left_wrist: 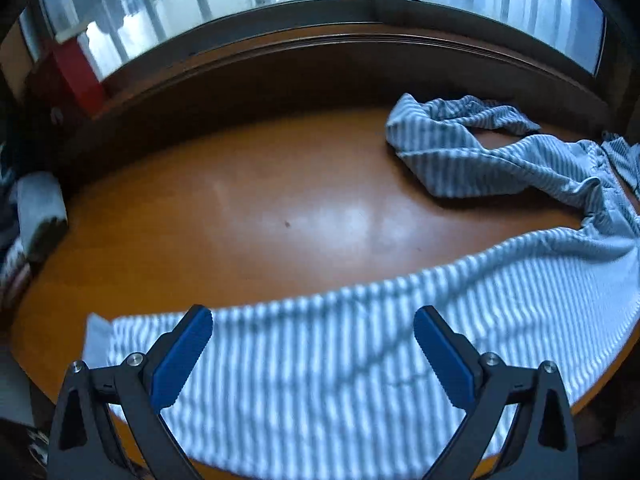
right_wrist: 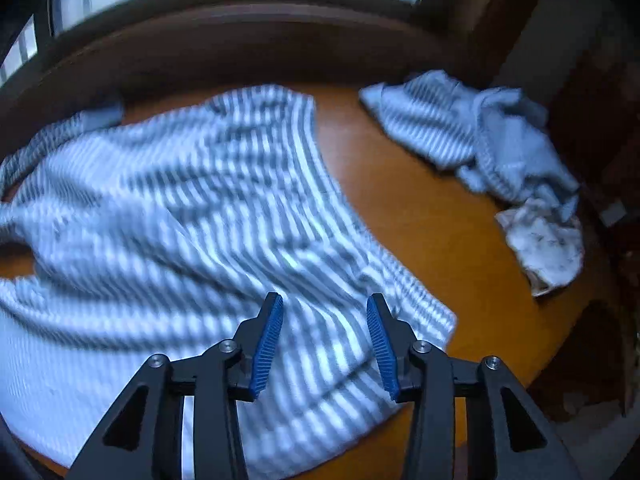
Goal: Fold clothes
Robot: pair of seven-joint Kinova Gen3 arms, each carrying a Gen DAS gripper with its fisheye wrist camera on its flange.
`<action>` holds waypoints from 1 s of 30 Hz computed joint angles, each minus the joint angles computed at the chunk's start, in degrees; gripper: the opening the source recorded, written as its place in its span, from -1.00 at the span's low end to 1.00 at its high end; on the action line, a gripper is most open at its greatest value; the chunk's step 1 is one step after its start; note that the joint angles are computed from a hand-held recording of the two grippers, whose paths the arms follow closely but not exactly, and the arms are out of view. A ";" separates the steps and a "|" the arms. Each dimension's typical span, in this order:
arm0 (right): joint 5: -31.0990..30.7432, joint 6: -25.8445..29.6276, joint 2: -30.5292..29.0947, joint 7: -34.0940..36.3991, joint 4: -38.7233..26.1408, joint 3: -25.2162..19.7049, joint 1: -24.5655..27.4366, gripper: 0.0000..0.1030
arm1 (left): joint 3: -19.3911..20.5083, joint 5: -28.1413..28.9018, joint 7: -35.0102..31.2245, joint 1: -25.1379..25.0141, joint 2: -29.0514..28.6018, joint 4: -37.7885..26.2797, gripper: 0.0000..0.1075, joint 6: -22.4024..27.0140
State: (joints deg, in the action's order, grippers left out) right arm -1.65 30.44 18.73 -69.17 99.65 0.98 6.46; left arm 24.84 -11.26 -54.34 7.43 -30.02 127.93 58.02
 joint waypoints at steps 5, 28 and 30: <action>-9.36 5.83 -1.72 0.93 -3.11 -5.17 -2.01 -0.15 | -6.07 2.19 -9.03 0.65 2.10 -0.43 0.91 -5.15; 13.56 19.99 23.30 -30.70 -35.83 -1.15 -34.92 -0.73 | -19.85 1.61 -24.06 -5.43 0.48 7.31 0.91 -12.90; 13.07 16.29 21.12 -26.50 -32.43 -5.35 -34.17 -0.76 | -21.13 2.54 -25.76 -7.66 -0.21 7.41 0.91 -12.44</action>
State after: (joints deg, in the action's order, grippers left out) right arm 11.42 46.73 39.85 -95.66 67.22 -4.37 -27.71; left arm 3.71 -8.71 -80.10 -0.24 -30.23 135.35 45.58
